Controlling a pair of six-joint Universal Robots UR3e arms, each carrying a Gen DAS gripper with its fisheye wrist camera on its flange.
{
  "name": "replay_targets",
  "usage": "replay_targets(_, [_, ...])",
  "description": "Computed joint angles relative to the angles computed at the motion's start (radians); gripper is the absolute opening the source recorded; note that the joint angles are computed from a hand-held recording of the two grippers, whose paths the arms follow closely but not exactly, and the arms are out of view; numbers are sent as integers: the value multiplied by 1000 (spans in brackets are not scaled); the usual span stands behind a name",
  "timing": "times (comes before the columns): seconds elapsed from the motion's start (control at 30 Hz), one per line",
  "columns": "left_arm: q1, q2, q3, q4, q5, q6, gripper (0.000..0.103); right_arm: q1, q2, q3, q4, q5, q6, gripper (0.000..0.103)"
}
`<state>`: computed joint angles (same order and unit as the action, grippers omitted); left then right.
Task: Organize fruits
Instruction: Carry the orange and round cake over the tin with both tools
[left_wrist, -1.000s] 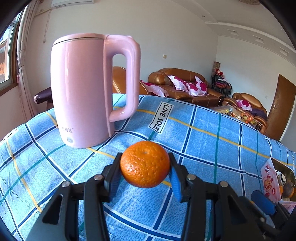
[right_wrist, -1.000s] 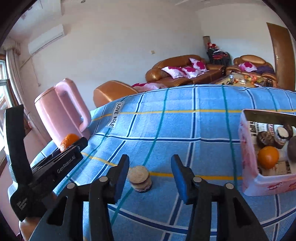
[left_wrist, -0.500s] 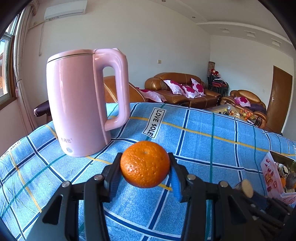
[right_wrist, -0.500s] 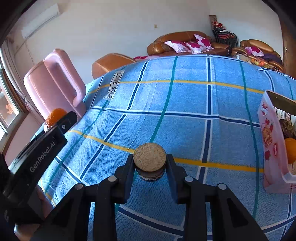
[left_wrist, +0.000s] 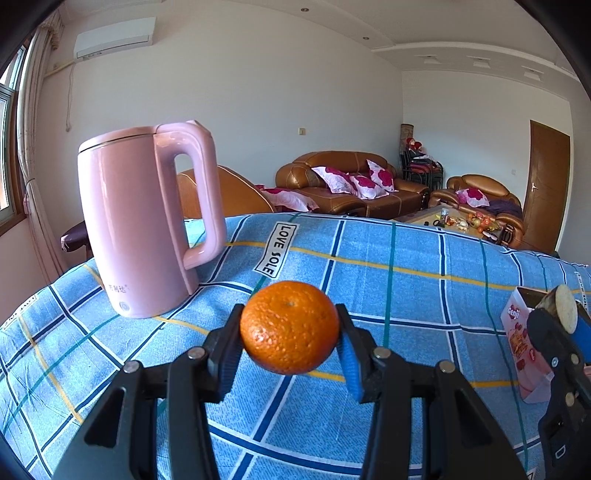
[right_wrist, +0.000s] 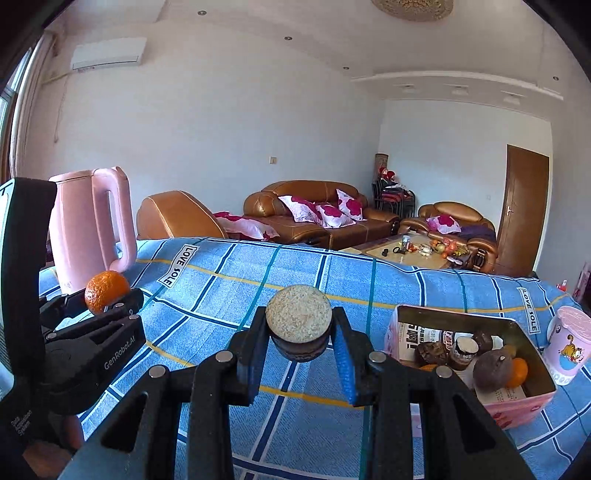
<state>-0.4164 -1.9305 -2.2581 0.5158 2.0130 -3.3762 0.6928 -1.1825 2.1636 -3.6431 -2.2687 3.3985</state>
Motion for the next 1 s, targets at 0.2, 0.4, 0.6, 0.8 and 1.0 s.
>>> replay_targets(0.2, [-48,-16,30,-18,27,-6,48,-2,-24,50,-28,-7,-3,36])
replay_targets(0.4, [-101,-28,75,-61,43,-17,48,-26,-56,111,-57,7,4,36])
replay_targets(0.6, [-165,-55,136,-102,71,-22,48,-41,-91,175,-89,-3,-6,36])
replay_targets(0.8, [-216,-86,195,-140,90,-28,48,-77,-138,265,-138,5,-9,36])
replay_targets(1.0, [-261,-114,253,-177,111,-38,48,-112,-180,336,-177,15,-22,36])
